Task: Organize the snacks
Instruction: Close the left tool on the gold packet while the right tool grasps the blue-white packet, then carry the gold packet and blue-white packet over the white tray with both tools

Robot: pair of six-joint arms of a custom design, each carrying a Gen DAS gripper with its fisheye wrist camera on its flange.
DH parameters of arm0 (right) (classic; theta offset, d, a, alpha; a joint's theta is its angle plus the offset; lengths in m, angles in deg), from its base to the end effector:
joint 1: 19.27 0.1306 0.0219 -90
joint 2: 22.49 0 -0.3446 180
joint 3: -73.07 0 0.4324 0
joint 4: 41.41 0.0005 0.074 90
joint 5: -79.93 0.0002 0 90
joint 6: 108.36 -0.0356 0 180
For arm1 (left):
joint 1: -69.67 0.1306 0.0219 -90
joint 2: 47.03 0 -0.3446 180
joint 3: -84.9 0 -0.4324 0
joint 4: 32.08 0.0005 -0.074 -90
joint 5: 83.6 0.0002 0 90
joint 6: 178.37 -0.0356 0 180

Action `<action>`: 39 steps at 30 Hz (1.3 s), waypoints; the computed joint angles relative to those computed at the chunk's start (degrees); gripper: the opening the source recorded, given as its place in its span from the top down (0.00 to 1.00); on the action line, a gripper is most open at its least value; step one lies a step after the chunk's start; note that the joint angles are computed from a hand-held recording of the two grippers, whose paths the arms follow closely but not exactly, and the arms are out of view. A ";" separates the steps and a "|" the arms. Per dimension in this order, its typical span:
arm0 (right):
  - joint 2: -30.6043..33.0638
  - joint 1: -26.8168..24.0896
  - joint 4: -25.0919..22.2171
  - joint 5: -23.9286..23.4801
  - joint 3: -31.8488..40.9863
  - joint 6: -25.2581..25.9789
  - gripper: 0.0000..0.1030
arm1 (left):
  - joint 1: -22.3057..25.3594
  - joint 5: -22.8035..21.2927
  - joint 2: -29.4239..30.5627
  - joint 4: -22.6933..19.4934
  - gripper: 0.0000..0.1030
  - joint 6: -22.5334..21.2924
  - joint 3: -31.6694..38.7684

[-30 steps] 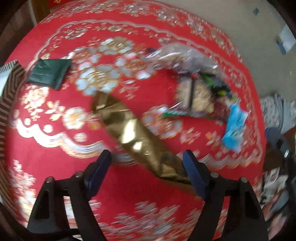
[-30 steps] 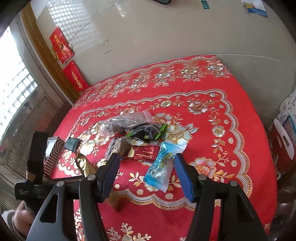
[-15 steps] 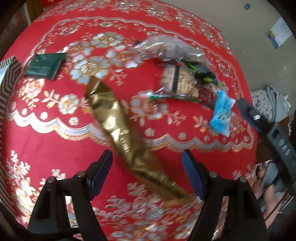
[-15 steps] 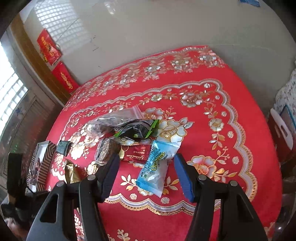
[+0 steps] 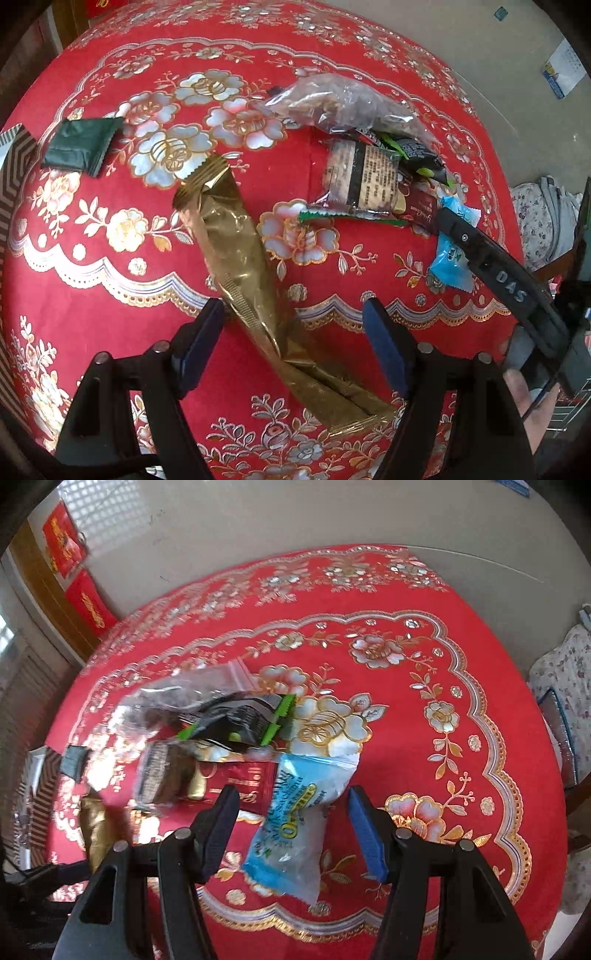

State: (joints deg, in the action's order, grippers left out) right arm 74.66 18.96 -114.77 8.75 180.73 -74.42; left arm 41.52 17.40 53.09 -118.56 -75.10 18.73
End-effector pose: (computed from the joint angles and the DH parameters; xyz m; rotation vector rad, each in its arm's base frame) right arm 0.4307 0.3241 0.4555 0.5016 2.5320 0.1658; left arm 0.4679 -0.2586 0.4682 0.4174 2.8693 -0.4165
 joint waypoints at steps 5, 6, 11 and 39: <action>-0.94 0.57 0.26 1.13 -1.23 1.42 0.69 | -0.32 -0.22 -2.45 1.05 0.43 -3.14 -2.89; -1.60 0.58 1.11 0.91 -2.06 1.09 0.69 | -0.38 -0.04 -2.55 1.22 0.57 -3.47 -3.07; -5.47 1.94 5.44 1.66 -6.47 -0.46 0.71 | -0.15 0.69 -4.90 2.25 0.82 -7.64 -5.79; 1.95 12.31 11.80 3.32 4.79 3.44 0.71 | 12.50 0.07 -14.90 7.53 0.83 -15.12 -14.25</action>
State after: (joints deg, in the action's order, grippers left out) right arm 76.61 31.27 -102.96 12.08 185.51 -70.98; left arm 54.02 17.47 38.19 -111.03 -90.23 4.49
